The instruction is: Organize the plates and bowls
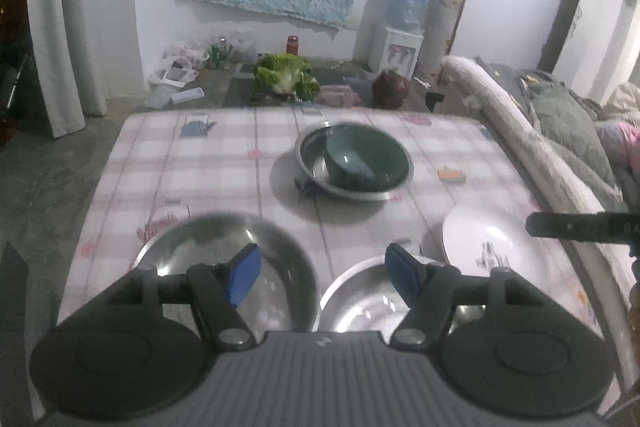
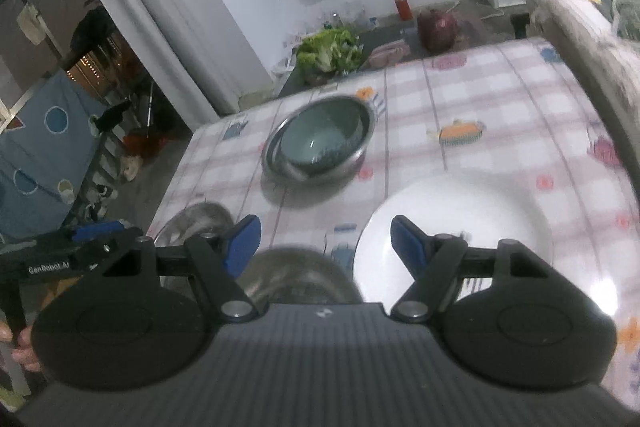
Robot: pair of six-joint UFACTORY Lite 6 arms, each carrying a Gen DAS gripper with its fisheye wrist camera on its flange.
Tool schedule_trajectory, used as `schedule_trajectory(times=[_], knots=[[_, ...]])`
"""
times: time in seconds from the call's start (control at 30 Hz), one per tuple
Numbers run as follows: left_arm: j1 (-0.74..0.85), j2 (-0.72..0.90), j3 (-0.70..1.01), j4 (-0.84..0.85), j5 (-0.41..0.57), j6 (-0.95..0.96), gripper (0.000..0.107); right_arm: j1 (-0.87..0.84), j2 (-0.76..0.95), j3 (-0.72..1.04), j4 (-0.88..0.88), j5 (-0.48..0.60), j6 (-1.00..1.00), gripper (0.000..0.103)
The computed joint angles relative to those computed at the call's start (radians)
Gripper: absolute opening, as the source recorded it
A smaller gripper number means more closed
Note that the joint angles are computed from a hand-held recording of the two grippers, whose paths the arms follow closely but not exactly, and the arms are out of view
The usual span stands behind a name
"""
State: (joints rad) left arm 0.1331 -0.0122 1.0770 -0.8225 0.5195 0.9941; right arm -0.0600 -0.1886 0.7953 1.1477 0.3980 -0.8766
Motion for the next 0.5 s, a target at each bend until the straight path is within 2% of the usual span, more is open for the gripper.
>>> schedule_trajectory(times=[0.2,0.5], knots=[[0.009,-0.152,-0.239,-0.136,-0.056,0.180,0.070,0.073,-0.144,-0.189,0.057,-0.036,0.013,0.072],[0.035,-0.331,-0.520,-0.407,-0.120,0.517,0.070,0.206,-0.231,-0.355,0.222,-0.134,-0.031,0.072]])
